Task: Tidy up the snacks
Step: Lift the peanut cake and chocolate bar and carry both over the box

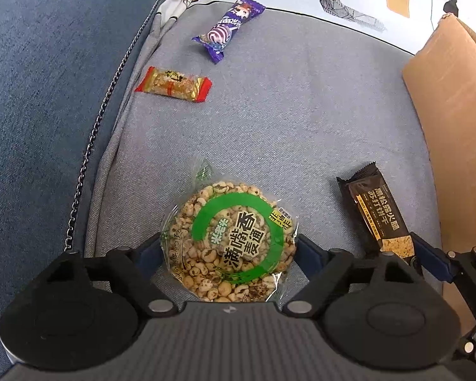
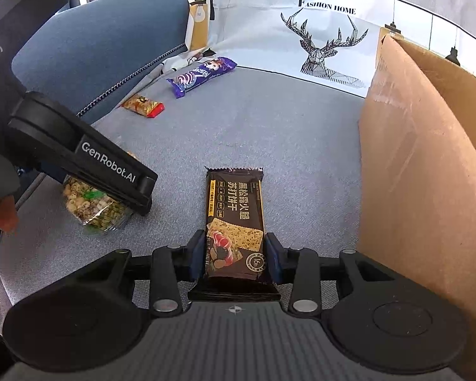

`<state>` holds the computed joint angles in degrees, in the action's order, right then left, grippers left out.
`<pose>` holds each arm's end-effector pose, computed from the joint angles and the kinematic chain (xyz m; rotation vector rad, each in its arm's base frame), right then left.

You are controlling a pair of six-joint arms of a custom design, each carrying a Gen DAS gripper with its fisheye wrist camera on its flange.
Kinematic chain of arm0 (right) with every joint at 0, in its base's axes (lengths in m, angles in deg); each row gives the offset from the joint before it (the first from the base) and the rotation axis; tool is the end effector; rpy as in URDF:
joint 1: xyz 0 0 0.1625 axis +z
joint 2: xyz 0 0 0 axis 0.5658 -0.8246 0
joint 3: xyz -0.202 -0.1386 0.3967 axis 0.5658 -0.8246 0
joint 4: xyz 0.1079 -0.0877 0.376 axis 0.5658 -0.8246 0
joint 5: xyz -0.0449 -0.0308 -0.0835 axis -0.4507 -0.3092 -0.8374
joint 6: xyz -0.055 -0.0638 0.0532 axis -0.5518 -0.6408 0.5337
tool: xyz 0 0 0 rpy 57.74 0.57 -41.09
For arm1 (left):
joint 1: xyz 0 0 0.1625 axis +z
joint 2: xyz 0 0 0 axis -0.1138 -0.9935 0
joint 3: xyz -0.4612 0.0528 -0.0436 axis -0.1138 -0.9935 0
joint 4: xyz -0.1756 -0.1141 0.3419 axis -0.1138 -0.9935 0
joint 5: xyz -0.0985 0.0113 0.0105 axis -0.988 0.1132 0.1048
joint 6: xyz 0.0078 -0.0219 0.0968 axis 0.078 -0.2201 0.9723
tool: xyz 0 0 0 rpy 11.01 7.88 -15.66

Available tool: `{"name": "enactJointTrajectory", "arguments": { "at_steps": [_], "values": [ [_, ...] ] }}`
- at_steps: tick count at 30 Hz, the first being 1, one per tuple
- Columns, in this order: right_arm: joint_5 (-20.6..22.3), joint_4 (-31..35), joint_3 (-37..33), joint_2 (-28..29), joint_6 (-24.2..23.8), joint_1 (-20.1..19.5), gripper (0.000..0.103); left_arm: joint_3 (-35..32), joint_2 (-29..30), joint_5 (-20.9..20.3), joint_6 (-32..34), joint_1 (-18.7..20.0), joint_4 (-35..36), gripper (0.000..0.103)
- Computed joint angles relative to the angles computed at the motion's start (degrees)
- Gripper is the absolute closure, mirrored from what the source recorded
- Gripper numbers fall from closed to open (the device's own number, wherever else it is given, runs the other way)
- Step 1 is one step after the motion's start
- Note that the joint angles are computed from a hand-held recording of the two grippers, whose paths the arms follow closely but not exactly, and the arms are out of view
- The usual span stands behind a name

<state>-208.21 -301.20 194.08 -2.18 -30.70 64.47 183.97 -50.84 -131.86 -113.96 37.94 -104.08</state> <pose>0.1159 -0.2970 0.2251 0.2219 -2.1916 0.9576 -0.3492 -0.4381 0.0303 0.6874 2.3227 -0.2218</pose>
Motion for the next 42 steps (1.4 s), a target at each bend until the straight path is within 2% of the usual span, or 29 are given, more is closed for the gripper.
{"name": "enactJointTrajectory", "arguments": {
  "at_steps": [8, 13, 18, 23, 26, 29, 31, 33, 35, 37, 38, 39, 41, 42],
  "values": [
    [-1.62, -6.23, 1.18, 0.92, -3.37, 2.63, 0.062, 3.07, -1.70, 2.66, 0.03, -2.42, -6.94, 0.016],
    [-2.92, -8.65, 1.61, -0.83, -4.58, 6.78, 0.062, 5.75, -3.01, 4.39, 1.29, -4.27, -13.76, 0.016],
    [-3.96, -6.32, 0.10, -8.03, -6.42, 12.07, 0.062, 7.48, -3.38, 5.50, 2.96, -5.44, -21.97, 0.016],
    [-2.15, -2.10, -2.06, -18.57, -12.93, 13.30, 0.062, 8.04, -2.04, 7.20, 6.71, -6.78, -29.79, 0.016],
    [-0.23, 0.60, -3.04, -25.22, -16.66, 11.30, 0.062, 8.25, -0.96, 7.67, 9.46, -7.58, -34.70, 0.016],
    [2.79, 2.20, -2.89, -30.90, -18.80, 6.68, 0.062, 8.14, 0.13, 8.12, 11.10, -8.38, -37.53, 0.016],
    [5.36, 3.03, -2.06, -34.10, -17.64, 2.28, 0.062, 7.88, 0.90, 8.41, 11.82, -8.90, -38.54, 0.016],
    [7.90, 7.92, -1.15, -39.22, -14.55, -2.30, 0.062, 7.40, 1.66, 8.41, 12.64, -9.22, -38.82, 0.016],
    [8.95, 10.71, -1.16, -42.10, -12.96, -4.68, 0.062, 6.93, 2.34, 8.23, 13.33, -9.42, -39.34, 0.016],
    [11.32, 11.32, -0.82, -44.64, -13.32, -7.06, 0.064, 6.64, 3.13, 8.12, 13.94, -9.62, -40.55, 0.016],
    [12.57, 11.53, -0.58, -45.77, -13.58, -8.35, 0.074, 6.56, 3.41, 8.08, 14.09, -9.78, -41.06, 0.016],
    [13.74, 12.20, -0.36, -47.07, -13.68, -9.72, 0.078, 6.47, 3.71, 8.11, 14.09, -9.99, -41.51, 0.016],
    [17.00, 13.67, 0.39, -49.84, -13.87, -12.99, 0.078, 6.14, 4.48, 8.14, 14.20, -10.38, -42.58, 0.016],
    [18.46, 14.65, 0.56, -50.95, -14.26, -14.88, 0.083, 6.17, 4.69, 8.12, 14.21, -10.64, -43.13, 0.016]
  ]
}}
